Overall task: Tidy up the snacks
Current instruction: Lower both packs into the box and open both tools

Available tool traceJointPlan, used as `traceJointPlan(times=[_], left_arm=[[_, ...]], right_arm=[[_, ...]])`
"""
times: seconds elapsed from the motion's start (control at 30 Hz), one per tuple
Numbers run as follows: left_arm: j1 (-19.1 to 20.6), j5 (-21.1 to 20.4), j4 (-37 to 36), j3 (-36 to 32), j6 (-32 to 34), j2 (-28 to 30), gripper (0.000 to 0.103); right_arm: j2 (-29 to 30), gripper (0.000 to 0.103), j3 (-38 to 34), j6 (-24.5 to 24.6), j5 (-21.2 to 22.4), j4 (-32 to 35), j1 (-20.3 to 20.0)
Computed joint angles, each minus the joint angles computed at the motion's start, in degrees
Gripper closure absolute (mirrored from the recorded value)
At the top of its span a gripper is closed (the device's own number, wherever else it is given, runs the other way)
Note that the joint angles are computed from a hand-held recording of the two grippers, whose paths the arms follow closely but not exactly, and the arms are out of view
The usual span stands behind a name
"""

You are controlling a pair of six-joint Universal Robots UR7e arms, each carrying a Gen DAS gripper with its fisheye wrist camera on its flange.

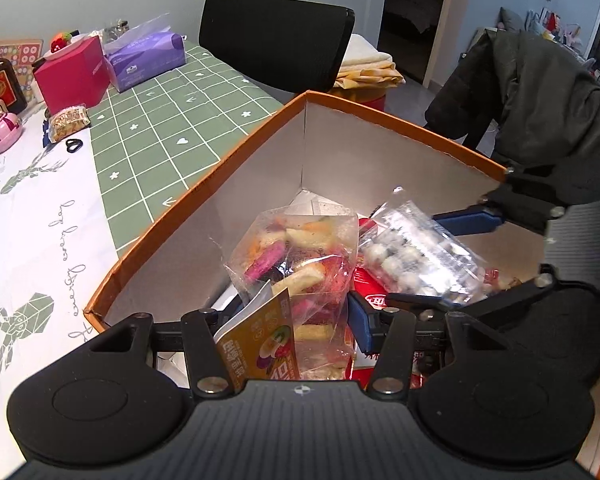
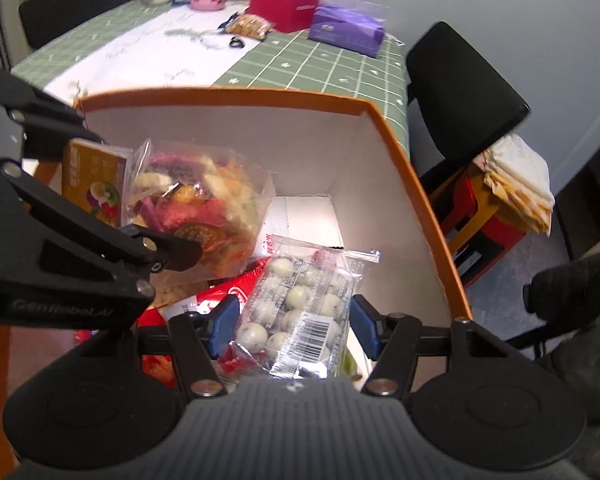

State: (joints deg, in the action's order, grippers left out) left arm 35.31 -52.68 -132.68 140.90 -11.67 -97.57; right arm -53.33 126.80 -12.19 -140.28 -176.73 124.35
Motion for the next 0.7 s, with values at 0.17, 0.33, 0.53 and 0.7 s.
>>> traceJointPlan(times=[0.17,0.33,0.53,0.7], left_arm=[[-0.18,2.32,1.14,-0.60,-1.39,2.35,0.044],[0.69,3.09,1.29,-1.34,-2.06,3.99,0.044],[0.99,4.28,4.19,-2.93,-4.77,5.38,0.043],[1.35,3.67,3.64,-3.44,-6.46,5.26,0.033]], right_arm=[[2.17,0.045,-1.29,-1.78,-2.15,-0.09,-0.31],[1.72,0.045,-1.66,-2.75,-1.76,1.15,-1.03],[2.52,0.044,-1.55,-5.79,-0.04,-2.83,-2.46],[2.32,0.042,-1.75,-5.52,0.01,-1.49,-2.23]])
